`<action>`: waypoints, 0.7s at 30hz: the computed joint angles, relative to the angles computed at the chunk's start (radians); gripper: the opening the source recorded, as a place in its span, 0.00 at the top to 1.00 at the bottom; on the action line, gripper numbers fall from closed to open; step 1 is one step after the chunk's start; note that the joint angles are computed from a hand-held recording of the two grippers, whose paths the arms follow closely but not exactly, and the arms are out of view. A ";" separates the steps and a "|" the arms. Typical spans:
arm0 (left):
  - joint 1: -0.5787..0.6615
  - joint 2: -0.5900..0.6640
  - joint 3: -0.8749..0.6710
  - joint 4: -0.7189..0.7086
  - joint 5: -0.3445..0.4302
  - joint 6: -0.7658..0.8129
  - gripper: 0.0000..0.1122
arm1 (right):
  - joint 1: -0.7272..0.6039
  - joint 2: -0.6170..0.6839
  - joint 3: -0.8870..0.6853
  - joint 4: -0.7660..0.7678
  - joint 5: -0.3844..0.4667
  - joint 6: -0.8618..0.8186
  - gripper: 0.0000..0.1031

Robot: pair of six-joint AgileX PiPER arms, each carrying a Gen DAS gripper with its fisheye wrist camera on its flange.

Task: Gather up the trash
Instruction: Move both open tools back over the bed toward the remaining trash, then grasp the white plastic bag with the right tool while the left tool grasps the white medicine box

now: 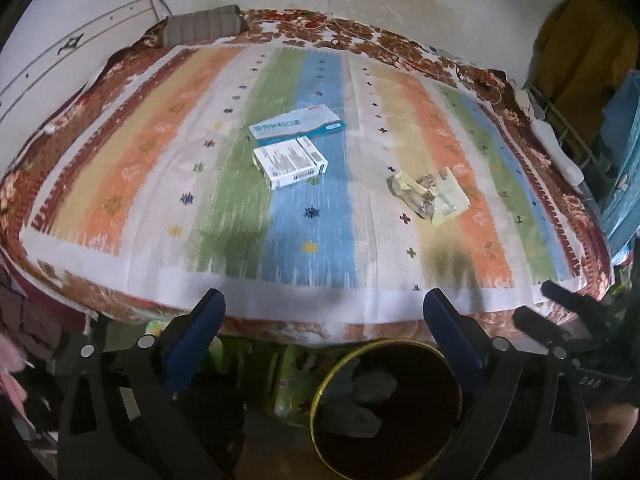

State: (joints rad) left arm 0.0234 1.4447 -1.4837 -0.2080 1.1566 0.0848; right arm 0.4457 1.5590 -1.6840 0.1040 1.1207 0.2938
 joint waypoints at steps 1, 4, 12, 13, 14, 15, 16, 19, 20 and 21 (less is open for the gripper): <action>-0.016 0.025 -0.027 0.027 -0.004 -0.006 0.13 | -0.006 0.008 -0.009 0.001 0.002 -0.003 0.09; -0.034 0.110 -0.122 0.058 0.009 -0.013 0.13 | -0.037 0.045 -0.047 0.021 0.019 -0.018 0.09; -0.014 0.297 -0.288 0.038 -0.049 0.102 0.13 | -0.115 0.131 -0.128 0.043 0.038 -0.003 0.09; -0.011 0.310 -0.291 0.038 -0.067 0.119 0.13 | -0.123 0.143 -0.139 0.044 0.043 -0.009 0.09; -0.008 0.324 -0.292 0.043 -0.092 0.139 0.13 | -0.132 0.150 -0.142 0.055 0.043 -0.016 0.09; -0.005 0.341 -0.296 0.051 -0.112 0.159 0.13 | -0.148 0.161 -0.150 0.075 0.046 -0.025 0.09; -0.006 0.356 -0.312 0.056 -0.110 0.167 0.13 | -0.161 0.173 -0.160 0.088 0.051 -0.027 0.09; 0.010 0.427 -0.376 0.044 -0.089 0.217 0.13 | -0.190 0.212 -0.205 0.113 0.059 -0.031 0.09; 0.016 0.445 -0.396 0.034 -0.081 0.224 0.13 | -0.193 0.223 -0.220 0.115 0.056 -0.035 0.09; 0.024 0.466 -0.418 0.016 -0.068 0.229 0.13 | -0.193 0.240 -0.245 0.107 0.052 -0.048 0.09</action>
State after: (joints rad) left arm 0.0479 1.9106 -1.9019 -0.1921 1.0881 0.3142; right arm 0.2525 1.7990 -1.9286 0.2113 1.1732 0.2457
